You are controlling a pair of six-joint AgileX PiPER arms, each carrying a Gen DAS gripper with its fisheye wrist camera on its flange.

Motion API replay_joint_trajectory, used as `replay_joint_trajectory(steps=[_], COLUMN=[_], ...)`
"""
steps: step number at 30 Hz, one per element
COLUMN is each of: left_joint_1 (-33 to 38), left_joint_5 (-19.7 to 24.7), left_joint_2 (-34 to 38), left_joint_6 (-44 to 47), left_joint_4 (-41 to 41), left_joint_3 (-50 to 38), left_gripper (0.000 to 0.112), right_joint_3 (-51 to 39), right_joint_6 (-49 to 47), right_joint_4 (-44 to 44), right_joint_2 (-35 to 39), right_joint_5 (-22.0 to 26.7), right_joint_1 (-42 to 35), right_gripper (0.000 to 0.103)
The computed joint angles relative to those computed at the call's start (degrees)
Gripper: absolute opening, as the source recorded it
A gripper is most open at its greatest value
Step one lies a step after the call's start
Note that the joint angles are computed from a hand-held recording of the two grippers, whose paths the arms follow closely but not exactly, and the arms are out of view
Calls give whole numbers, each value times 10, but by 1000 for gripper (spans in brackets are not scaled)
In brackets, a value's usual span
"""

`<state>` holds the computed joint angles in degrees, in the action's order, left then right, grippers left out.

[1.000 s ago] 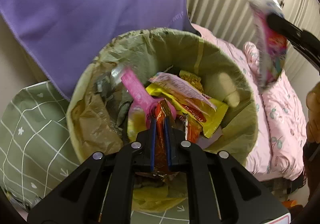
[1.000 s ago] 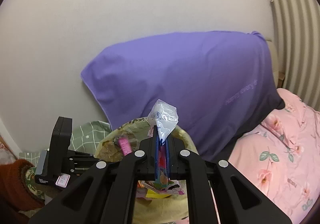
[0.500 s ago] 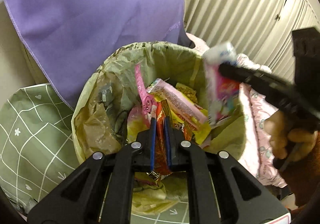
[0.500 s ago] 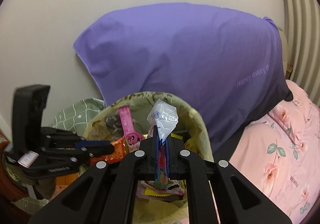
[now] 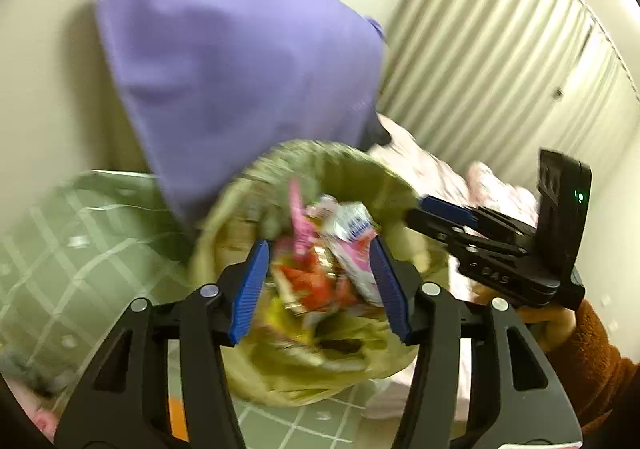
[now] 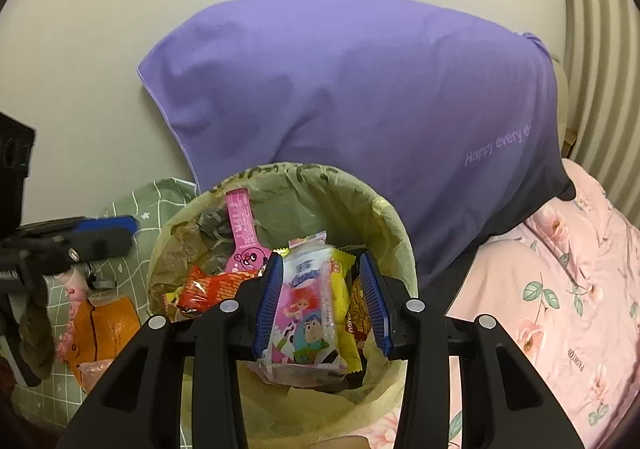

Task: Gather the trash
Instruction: 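Move both open tools back over the remaining items on the mat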

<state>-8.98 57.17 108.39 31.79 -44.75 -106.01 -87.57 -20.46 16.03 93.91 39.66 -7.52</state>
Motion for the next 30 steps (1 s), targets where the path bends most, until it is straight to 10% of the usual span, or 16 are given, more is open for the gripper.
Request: replay_joint_trajectory(steps=[11, 21, 30], left_joint_1=[171, 401, 393], left_joint_5=[-140, -96, -78], left_joint_2=[-208, -226, -208], left_joint_6=[43, 87, 128], left_joint_4=[72, 2, -3], left_joint_3=[278, 388, 423], left_gripper=[58, 58, 58], right_joint_3=[75, 87, 66], right_joint_6=[-71, -98, -131], right_joint_4=[130, 135, 167], right_joint_2=[-55, -29, 15], right_joint_5=[-20, -29, 3], right_joint_1=[56, 186, 232], right_gripper=[44, 44, 44])
